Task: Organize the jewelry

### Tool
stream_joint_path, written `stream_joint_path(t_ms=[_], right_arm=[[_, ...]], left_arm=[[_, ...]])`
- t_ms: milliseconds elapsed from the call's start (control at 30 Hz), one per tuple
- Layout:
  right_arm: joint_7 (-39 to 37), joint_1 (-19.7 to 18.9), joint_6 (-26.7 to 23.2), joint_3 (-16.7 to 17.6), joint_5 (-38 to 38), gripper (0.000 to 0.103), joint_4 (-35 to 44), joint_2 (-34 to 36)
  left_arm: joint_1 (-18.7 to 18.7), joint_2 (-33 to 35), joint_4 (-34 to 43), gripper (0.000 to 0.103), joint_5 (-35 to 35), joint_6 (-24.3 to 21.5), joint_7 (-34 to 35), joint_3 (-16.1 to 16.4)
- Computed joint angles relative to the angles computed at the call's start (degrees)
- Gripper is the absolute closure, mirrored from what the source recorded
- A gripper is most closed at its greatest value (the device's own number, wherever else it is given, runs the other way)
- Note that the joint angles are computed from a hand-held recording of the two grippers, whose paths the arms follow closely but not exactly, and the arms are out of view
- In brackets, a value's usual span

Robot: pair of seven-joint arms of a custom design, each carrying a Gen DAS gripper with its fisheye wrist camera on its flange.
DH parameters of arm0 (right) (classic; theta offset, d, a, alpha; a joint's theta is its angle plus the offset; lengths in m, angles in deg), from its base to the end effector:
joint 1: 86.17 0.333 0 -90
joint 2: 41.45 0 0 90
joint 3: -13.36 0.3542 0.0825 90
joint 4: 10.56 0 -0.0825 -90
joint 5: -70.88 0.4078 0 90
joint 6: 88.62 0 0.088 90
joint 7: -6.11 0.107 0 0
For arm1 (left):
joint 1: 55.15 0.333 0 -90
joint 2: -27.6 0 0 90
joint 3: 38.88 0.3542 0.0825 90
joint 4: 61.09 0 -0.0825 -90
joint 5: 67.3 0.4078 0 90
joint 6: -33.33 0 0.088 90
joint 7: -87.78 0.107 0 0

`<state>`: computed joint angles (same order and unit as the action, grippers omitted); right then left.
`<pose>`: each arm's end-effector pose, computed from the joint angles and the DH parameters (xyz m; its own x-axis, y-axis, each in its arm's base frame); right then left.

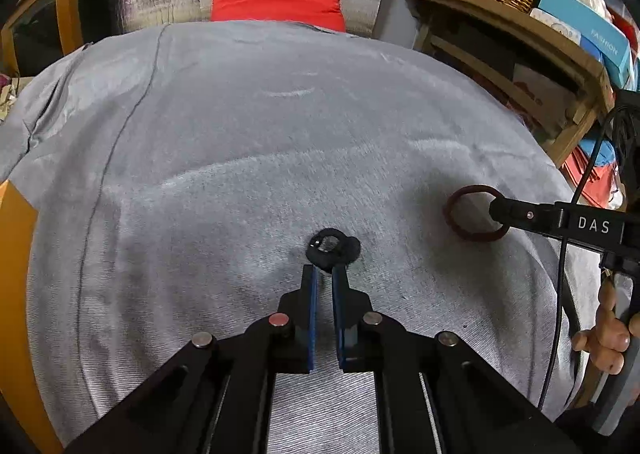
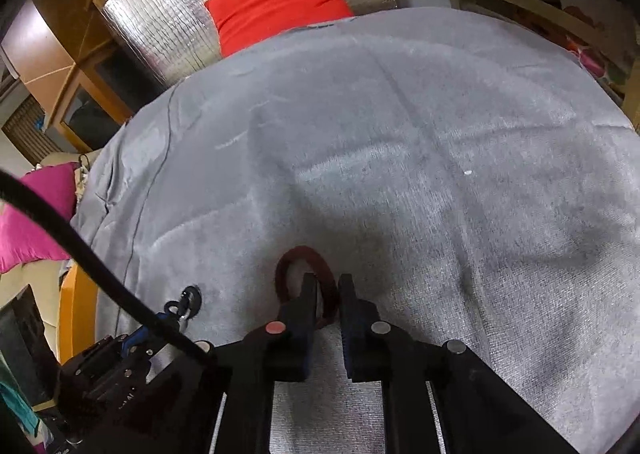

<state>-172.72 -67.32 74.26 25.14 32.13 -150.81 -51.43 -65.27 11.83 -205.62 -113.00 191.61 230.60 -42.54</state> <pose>0.4202 0.2897 0.4409 -0.3153 -0.8761 -0.3647 -0.7305 0.4694 -0.4961 0.4674 -0.0844 0.4459 -0.4997 -0.8601 0.1024 -0.7163 0.3439 -0.6072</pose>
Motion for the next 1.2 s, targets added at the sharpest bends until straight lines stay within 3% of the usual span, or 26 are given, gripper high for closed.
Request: stream_joint_path(t_ms=[267, 300, 400, 433, 533, 767, 1000, 1200], right_arm=[[-0.3, 0.1, 1.6, -0.1, 0.4, 0.091, -0.2, 0.3], [-0.4, 0.2, 1.6, -0.1, 0.7, 0.091, 0.0, 0.5], [-1.2, 0.6, 2.0, -0.4, 1.7, 0.091, 0.0, 0.8], [-2.0, 0.7, 2.3, -0.7, 2.6, 0.091, 0.1, 1.1], [-4.9, 1.6, 3.4, -1.6, 6.7, 0.091, -0.4, 1.6], [-6.6, 1.4, 5.3, -1.6, 10.6, 0.090, -1.2, 1.6], [-8.8, 1.6, 6.0, -1.8, 13.7, 0.090, -2.1, 0.8], [-6.3, -0.3, 3.9, 0.4, 8.3, 0.089, -1.0, 0.9]], left_arm=[[0.5, -0.2, -0.1, 0.095, 1.1, -0.3, -1.0, 0.1], [0.7, 0.0, 0.1, 0.089, 1.6, -0.7, -1.7, 0.0], [0.8, 0.5, 0.4, 0.044, 1.6, 0.5, -3.2, -0.4], [0.4, 0.5, 0.3, 0.041, 0.8, 1.3, -2.8, -0.3], [-1.0, 0.4, 0.2, 0.041, -1.4, 2.2, -0.4, 0.1], [-1.1, 3.3, 0.8, 0.042, 1.4, 5.2, -3.0, -1.5], [-1.5, 4.4, 1.2, 0.075, 0.7, 5.9, -2.5, -1.4], [-1.2, 4.1, 1.8, 0.085, -3.2, 3.4, 0.4, -0.4]])
